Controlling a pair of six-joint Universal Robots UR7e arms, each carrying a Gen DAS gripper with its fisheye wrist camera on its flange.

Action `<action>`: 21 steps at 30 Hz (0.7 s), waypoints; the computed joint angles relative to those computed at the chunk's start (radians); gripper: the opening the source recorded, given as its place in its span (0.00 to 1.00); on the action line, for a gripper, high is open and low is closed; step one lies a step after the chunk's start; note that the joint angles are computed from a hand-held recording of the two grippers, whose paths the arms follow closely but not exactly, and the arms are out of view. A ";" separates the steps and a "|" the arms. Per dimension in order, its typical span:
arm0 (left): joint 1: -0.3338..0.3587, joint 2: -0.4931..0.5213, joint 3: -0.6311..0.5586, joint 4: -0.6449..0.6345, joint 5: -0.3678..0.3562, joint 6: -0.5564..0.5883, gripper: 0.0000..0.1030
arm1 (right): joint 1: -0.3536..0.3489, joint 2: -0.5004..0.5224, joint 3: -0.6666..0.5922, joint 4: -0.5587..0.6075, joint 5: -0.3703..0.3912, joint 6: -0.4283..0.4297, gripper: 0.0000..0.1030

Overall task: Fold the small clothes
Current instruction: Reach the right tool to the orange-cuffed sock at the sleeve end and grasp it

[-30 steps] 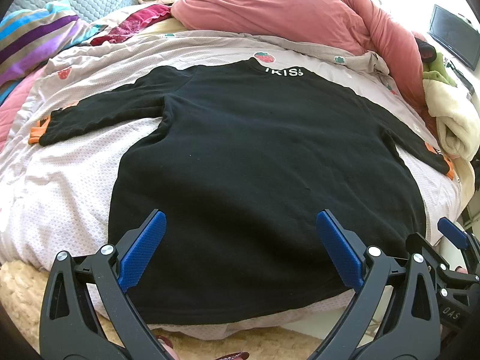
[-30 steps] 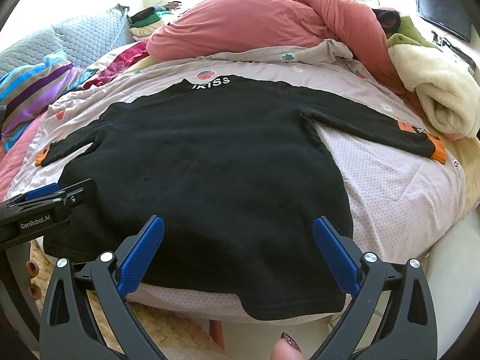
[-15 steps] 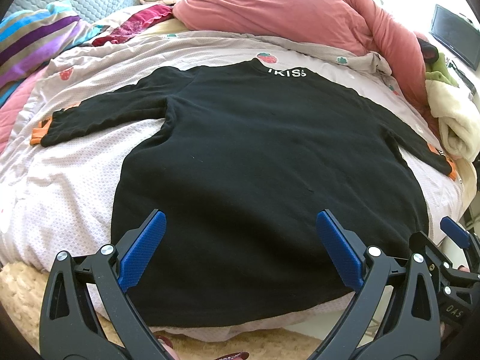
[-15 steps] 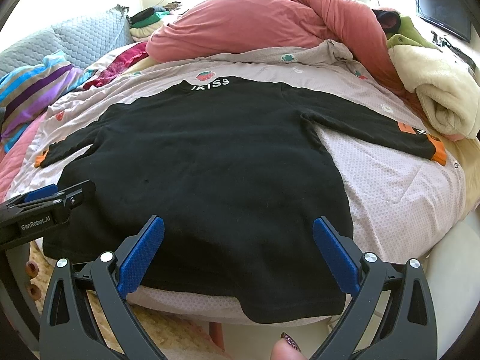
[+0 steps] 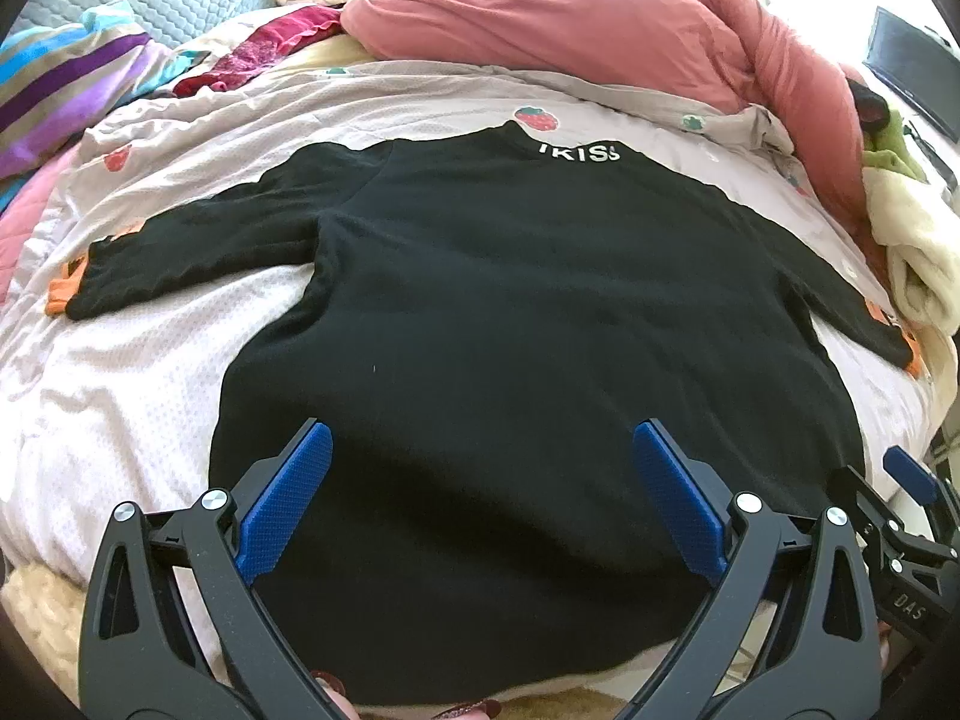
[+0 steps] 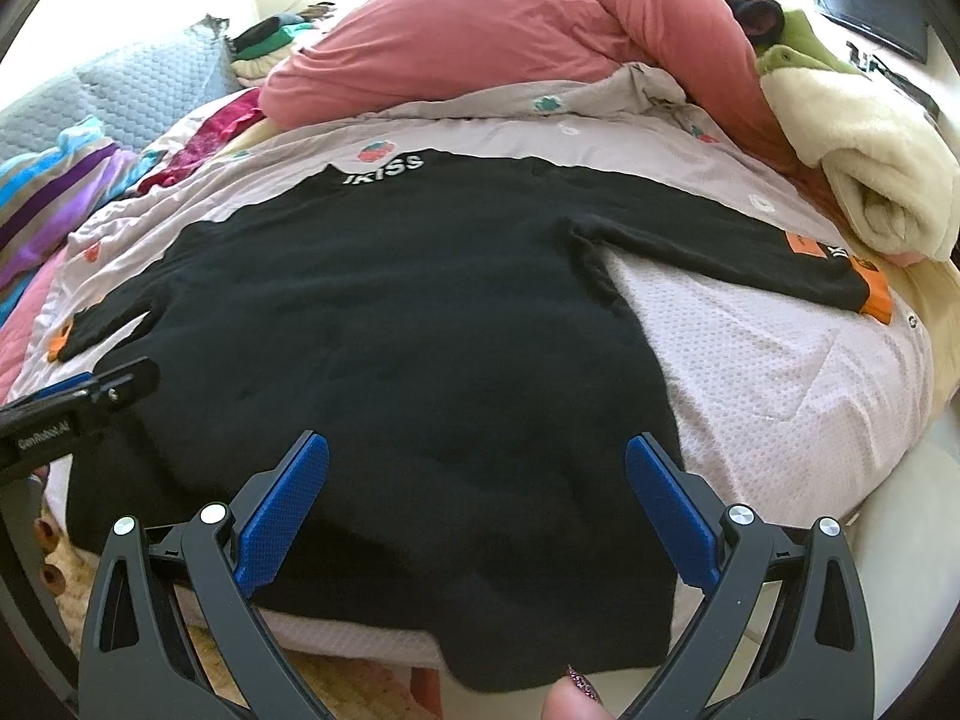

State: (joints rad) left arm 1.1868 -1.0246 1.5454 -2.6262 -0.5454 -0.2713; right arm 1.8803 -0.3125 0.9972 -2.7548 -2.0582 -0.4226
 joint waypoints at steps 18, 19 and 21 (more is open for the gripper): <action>0.055 0.136 -0.286 0.129 -0.065 0.055 0.92 | -0.083 0.167 -0.443 0.213 -0.094 0.168 0.96; 0.058 0.148 -0.310 0.142 -0.069 0.057 0.92 | -0.087 0.183 -0.479 0.226 -0.104 0.177 0.96; 0.063 0.166 -0.343 0.158 -0.071 0.065 0.92 | -0.100 0.232 -0.591 0.270 -0.131 0.203 0.96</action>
State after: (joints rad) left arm 1.2500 -0.8583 1.2025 -2.4683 -0.6162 -0.2060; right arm 1.7806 -0.0805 0.4065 -2.4851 -2.1889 -0.2196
